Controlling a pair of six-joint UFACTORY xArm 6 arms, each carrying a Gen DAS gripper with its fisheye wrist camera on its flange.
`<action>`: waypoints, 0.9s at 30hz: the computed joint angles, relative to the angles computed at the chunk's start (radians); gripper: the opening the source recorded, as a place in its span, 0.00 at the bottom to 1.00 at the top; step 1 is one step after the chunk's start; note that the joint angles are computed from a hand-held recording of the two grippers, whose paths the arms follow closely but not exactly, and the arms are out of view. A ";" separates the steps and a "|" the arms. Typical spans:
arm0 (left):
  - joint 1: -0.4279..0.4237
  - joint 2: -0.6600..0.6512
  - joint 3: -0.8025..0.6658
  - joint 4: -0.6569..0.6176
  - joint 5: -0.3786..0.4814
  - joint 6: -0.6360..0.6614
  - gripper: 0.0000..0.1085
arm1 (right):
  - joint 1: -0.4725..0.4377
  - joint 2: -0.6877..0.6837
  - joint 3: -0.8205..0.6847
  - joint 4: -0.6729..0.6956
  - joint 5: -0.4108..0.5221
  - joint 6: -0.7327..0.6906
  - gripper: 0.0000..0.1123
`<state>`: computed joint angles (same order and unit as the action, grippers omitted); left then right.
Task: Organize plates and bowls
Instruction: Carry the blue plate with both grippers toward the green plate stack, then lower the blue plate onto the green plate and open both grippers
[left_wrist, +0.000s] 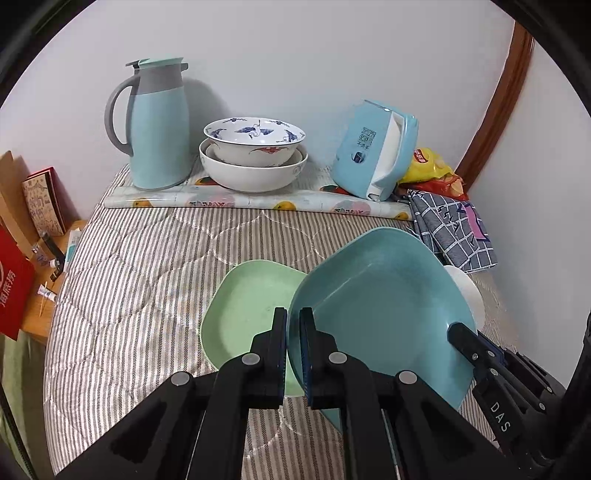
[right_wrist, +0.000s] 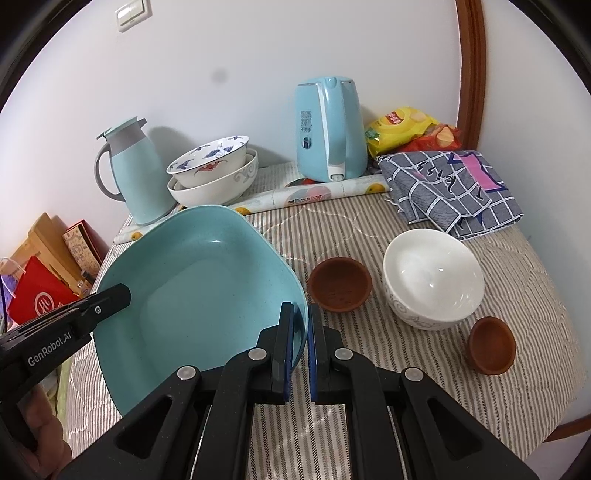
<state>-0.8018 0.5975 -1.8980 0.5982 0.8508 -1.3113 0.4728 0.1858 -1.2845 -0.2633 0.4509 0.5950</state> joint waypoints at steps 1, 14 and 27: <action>0.001 0.000 0.000 -0.001 0.001 0.002 0.07 | 0.001 0.002 -0.001 0.001 0.000 -0.001 0.06; 0.016 0.007 0.001 -0.024 0.003 0.024 0.07 | 0.001 0.043 -0.038 0.024 0.000 -0.033 0.06; 0.043 -0.029 0.098 -0.052 0.002 0.014 0.07 | 0.026 0.124 -0.096 0.089 0.003 -0.101 0.06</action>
<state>-0.7590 0.5682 -1.7997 0.5462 0.8531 -1.2975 0.4992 0.3098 -1.3803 -0.1739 0.4535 0.4937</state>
